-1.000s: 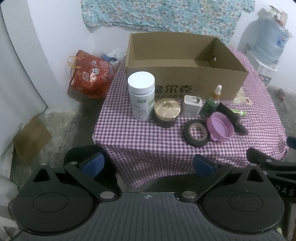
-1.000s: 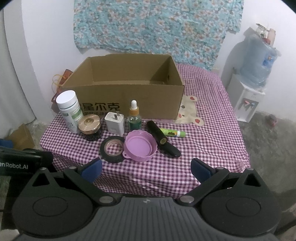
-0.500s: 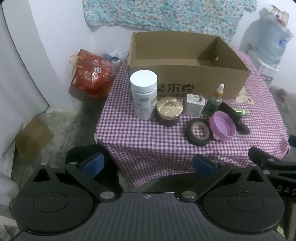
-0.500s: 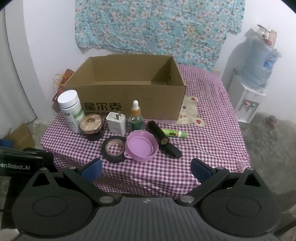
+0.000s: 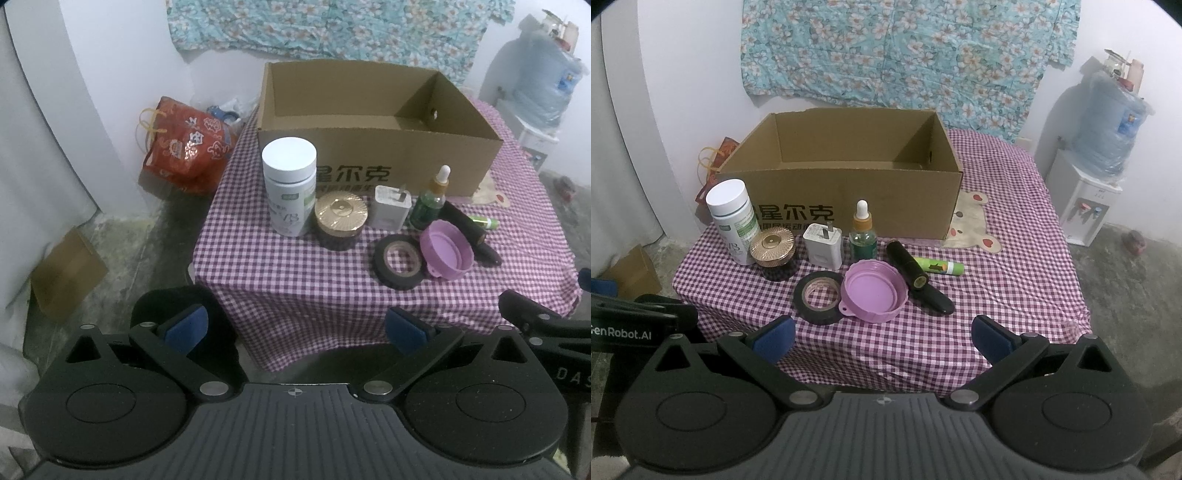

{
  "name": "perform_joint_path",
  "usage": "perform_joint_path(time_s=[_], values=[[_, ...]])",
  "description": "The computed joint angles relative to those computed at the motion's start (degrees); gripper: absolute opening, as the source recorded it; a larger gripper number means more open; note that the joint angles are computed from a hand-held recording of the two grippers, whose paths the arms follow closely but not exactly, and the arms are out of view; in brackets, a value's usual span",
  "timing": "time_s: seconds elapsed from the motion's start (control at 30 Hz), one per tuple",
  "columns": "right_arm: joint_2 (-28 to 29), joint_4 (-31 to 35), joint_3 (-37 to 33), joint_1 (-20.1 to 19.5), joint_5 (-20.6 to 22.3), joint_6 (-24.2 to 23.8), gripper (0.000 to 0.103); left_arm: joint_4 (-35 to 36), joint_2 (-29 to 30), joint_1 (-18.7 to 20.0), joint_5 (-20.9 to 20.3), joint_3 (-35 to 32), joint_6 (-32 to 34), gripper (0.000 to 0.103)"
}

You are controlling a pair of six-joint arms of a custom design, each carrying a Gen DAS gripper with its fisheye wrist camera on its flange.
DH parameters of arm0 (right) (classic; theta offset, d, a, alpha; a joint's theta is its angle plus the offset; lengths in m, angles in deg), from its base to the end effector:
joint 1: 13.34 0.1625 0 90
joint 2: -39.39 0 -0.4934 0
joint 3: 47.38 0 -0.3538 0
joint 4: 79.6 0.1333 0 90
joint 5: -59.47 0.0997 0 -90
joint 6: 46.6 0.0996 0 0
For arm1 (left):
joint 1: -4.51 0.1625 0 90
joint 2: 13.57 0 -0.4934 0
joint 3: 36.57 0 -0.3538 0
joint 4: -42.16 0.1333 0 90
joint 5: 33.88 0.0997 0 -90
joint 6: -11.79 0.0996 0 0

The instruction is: Organize rigid objects

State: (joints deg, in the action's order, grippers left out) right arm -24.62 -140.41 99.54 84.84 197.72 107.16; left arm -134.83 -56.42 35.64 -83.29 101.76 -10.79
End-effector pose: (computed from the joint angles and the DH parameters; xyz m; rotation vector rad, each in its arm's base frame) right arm 0.0988 -0.2725 0.1376 0.0150 -1.9866 1.1310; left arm -0.2532 -0.3843 0.0563 0.8349 2.3295 -0.4577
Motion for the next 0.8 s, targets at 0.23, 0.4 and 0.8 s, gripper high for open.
perform_joint_path(time_s=[0.23,0.4,0.8], values=[[0.2,-0.2,0.0,0.1,0.1,-0.1,0.103,0.0,0.0,0.0,0.0,0.0,0.0,0.103],[0.2,-0.6,0.1,0.0,-0.1,-0.3,0.103,-0.1,-0.2,0.1,0.0,0.2,0.1,0.103],[0.3,-0.7,0.1,-0.2,-0.3,-0.2,0.103,0.8,0.3,0.5,0.2,-0.2,0.1,0.103]])
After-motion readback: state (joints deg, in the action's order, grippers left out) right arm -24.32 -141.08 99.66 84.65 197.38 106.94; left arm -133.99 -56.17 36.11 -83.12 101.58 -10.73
